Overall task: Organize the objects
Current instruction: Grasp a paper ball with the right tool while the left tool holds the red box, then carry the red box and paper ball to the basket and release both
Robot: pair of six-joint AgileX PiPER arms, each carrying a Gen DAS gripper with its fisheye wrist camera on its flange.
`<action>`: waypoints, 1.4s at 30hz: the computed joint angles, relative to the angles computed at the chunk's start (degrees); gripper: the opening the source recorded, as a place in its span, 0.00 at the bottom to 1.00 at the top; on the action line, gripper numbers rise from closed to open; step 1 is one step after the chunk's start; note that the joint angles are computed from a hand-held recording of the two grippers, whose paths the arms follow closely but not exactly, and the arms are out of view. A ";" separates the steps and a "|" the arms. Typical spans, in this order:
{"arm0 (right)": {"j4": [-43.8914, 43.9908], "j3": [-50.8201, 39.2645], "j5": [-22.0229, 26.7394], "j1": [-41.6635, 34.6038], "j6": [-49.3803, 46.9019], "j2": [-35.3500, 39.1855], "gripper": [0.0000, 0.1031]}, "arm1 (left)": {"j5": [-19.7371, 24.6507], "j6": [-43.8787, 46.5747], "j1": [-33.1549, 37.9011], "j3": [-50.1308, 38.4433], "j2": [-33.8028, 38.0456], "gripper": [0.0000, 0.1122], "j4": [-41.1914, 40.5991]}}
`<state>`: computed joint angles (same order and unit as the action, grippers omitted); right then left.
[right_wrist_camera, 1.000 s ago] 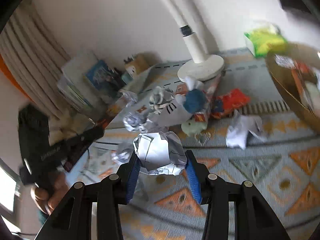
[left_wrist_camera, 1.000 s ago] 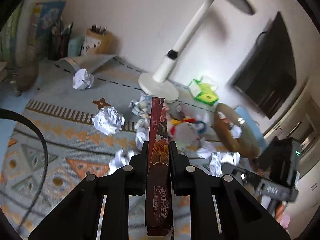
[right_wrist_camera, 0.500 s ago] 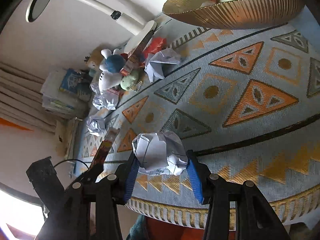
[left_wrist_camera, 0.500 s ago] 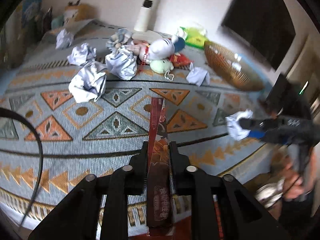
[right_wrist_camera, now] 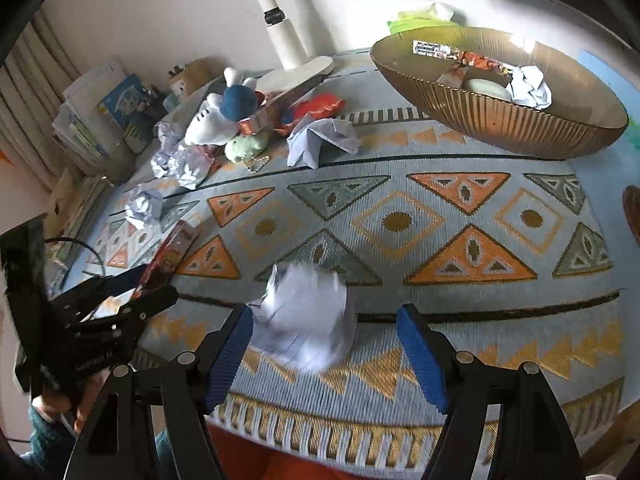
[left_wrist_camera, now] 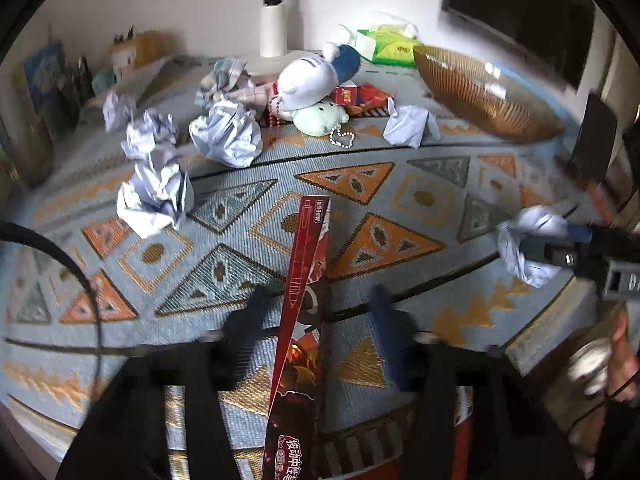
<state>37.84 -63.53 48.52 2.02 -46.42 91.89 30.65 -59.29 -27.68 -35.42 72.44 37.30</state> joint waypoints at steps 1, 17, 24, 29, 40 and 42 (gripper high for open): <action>0.23 0.74 -1.79 0.89 -0.37 -0.47 0.71 | -0.65 0.11 -0.35 0.29 -0.24 0.23 0.03; 11.71 2.37 -4.56 -5.13 -13.69 -7.37 0.37 | -6.12 1.13 -0.90 -6.54 -3.78 0.13 -3.40; 5.50 -15.54 -6.17 -11.43 -1.63 -1.66 0.38 | -8.57 17.66 1.05 -29.15 9.24 0.13 -16.20; -3.35 -29.35 -6.53 -10.64 11.44 6.09 0.38 | -6.21 23.73 0.57 -47.65 22.71 0.13 -21.87; -9.54 -39.82 -2.95 -11.55 21.82 16.19 0.63 | -2.83 44.96 5.05 -70.21 44.15 0.39 -54.81; -9.15 -38.83 -2.39 -12.16 20.64 15.97 0.64 | -4.74 47.51 5.51 -66.62 42.96 0.39 -58.29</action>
<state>28.69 -102.37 46.14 -10.14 -25.78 107.86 25.90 -11.77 -22.17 -102.04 115.40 -20.99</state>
